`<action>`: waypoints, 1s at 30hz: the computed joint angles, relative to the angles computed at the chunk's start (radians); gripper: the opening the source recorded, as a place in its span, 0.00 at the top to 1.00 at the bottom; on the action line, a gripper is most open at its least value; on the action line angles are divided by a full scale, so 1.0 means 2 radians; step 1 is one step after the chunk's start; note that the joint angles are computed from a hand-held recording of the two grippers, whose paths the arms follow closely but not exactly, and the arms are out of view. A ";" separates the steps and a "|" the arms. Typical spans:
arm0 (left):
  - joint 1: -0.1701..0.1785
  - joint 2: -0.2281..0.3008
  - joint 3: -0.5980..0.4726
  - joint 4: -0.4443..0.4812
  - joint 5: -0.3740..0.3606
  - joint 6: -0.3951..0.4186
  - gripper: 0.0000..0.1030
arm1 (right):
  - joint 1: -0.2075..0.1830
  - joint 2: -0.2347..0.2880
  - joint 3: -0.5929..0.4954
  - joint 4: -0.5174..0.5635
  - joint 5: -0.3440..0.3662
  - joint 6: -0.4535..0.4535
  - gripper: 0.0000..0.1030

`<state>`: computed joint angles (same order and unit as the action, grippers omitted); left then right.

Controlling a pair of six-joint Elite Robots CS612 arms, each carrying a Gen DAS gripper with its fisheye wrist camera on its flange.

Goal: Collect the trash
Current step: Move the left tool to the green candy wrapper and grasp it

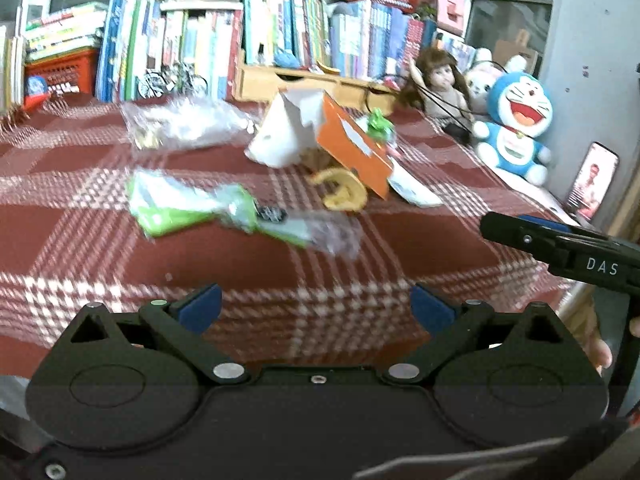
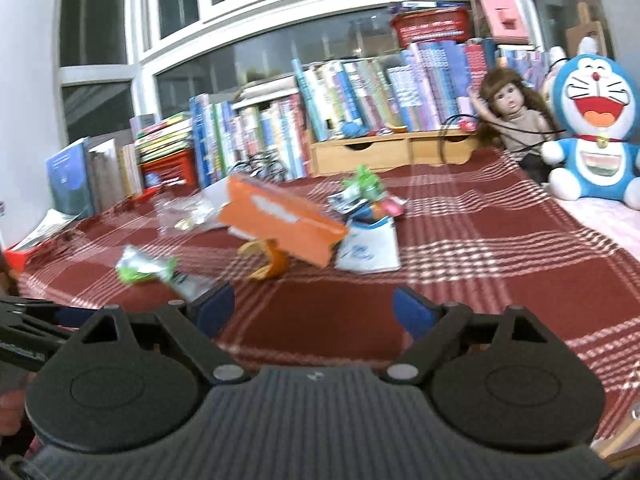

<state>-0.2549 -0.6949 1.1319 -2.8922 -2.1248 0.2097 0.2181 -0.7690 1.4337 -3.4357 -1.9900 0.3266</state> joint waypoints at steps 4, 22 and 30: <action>-0.003 0.013 -0.023 -0.010 0.011 -0.028 0.03 | -0.005 0.004 -0.011 0.016 -0.016 0.008 0.10; -0.004 0.098 -0.168 0.036 0.039 -0.221 0.04 | -0.021 0.047 -0.107 0.144 -0.038 -0.001 0.11; -0.014 0.128 -0.219 0.047 0.066 -0.199 0.70 | -0.036 0.058 -0.145 0.218 -0.008 0.002 0.12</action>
<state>-0.2825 -0.4384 0.6930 -2.7986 -1.9932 -0.1891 0.1464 -0.6530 1.1432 -3.0001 -2.0066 0.3316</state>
